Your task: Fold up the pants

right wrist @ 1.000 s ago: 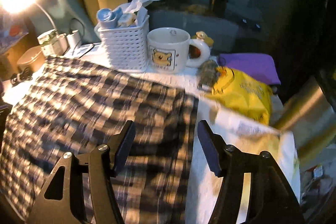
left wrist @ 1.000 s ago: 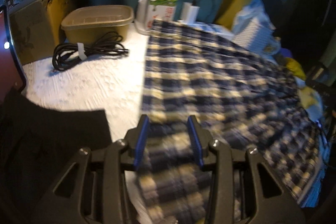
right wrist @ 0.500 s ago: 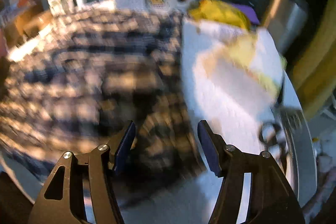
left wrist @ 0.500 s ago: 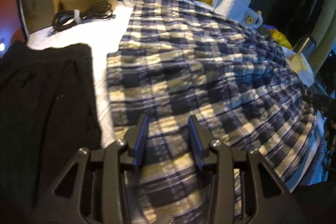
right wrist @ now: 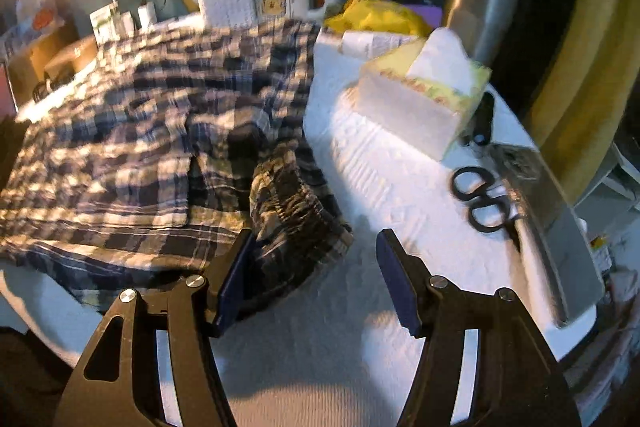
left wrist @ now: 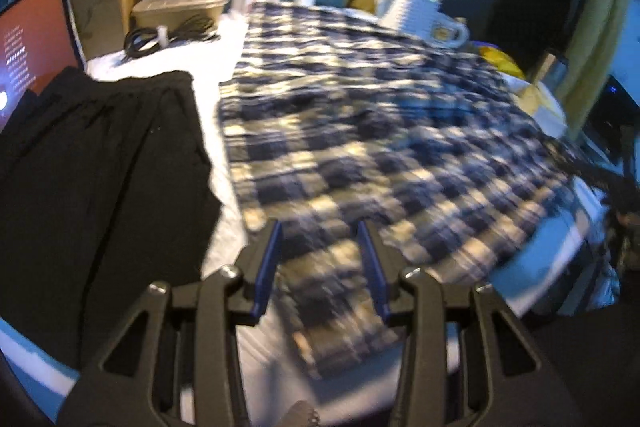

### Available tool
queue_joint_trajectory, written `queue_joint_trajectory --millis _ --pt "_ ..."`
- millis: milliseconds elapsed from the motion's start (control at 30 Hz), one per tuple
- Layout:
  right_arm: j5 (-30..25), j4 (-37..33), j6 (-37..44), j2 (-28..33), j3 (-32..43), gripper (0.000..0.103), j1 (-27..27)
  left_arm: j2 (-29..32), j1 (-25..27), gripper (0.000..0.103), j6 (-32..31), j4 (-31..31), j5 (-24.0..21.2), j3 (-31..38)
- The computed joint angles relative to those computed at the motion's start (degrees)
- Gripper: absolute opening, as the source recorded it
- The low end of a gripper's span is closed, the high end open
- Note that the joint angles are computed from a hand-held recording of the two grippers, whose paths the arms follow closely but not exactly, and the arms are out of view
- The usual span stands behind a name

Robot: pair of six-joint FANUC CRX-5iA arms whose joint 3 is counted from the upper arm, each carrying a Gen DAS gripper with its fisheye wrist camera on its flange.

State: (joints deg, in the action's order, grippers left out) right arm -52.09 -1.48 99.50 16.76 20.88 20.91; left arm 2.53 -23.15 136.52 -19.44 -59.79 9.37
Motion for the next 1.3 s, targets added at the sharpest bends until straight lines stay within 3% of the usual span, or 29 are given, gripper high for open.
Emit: queue_joint_trajectory --millis 100,233,600,633,733,767,833,933,967,1033,1067,1133,1233,1300 --pt "1.39 -0.11 0.39 -2.17 -2.19 0.065 0.03 -0.9 -2.1 0.047 -0.05 -0.56 1.18 -0.93" --pt "1.69 -1.28 1.83 -3.8 -3.57 0.065 -0.45 0.5 -4.49 0.075 -2.56 0.08 -2.21 -0.37" --pt "1.76 -0.1 3.34 -4.55 -5.48 0.066 -1.24 4.34 -8.69 0.082 -1.72 -7.94 -11.44 3.74" --pt "2.3 1.24 2.76 -4.58 -6.29 0.066 -0.79 4.91 -8.82 0.082 -1.8 -8.5 -11.85 4.43" --pt "7.8 15.08 -1.88 -5.47 -13.37 0.066 2.17 6.08 -9.88 0.082 -1.98 -11.41 -13.24 6.1" --pt "8.22 16.2 -1.65 -5.51 -14.01 0.066 2.39 6.82 -10.72 0.082 -2.25 -13.19 -14.46 7.15" --pt "8.21 15.18 0.5 -5.3 -13.6 0.066 2.34 7.14 -11.61 0.082 -2.32 -15.2 -14.33 7.47" --pt "9.86 13.34 4.59 -5.24 -13.33 0.066 2.86 5.66 -10.15 0.081 -0.6 -13.55 -10.29 4.92" --pt "10.42 11.21 8.3 -5.17 -12.84 0.066 2.97 5.01 -9.54 0.079 -0.2 -12.49 -8.71 3.89" --pt "11.17 8.82 14.34 -4.84 -12.23 0.066 3.12 3.24 -8.03 0.061 -0.27 -9.51 -4.38 1.1" --pt "11.24 8.61 16.18 -4.63 -12.1 0.066 3.31 3.08 -8.35 0.055 0.36 -10.34 -4.41 1.05" --pt "9.06 5.14 21.32 -2.94 -8.97 0.066 2.67 2.8 -8.32 0.031 0.33 -10.16 -3.65 0.76" --pt "3.0 -3.75 25.9 -0.16 -1.94 0.064 0.24 1.95 -7.73 0.014 1.35 -9.17 -2.09 -0.31" --pt "0.64 -8.65 28.95 0.59 0.5 0.038 -1.13 1.01 -7.14 0.01 2.26 -8.22 -0.59 -1.48"
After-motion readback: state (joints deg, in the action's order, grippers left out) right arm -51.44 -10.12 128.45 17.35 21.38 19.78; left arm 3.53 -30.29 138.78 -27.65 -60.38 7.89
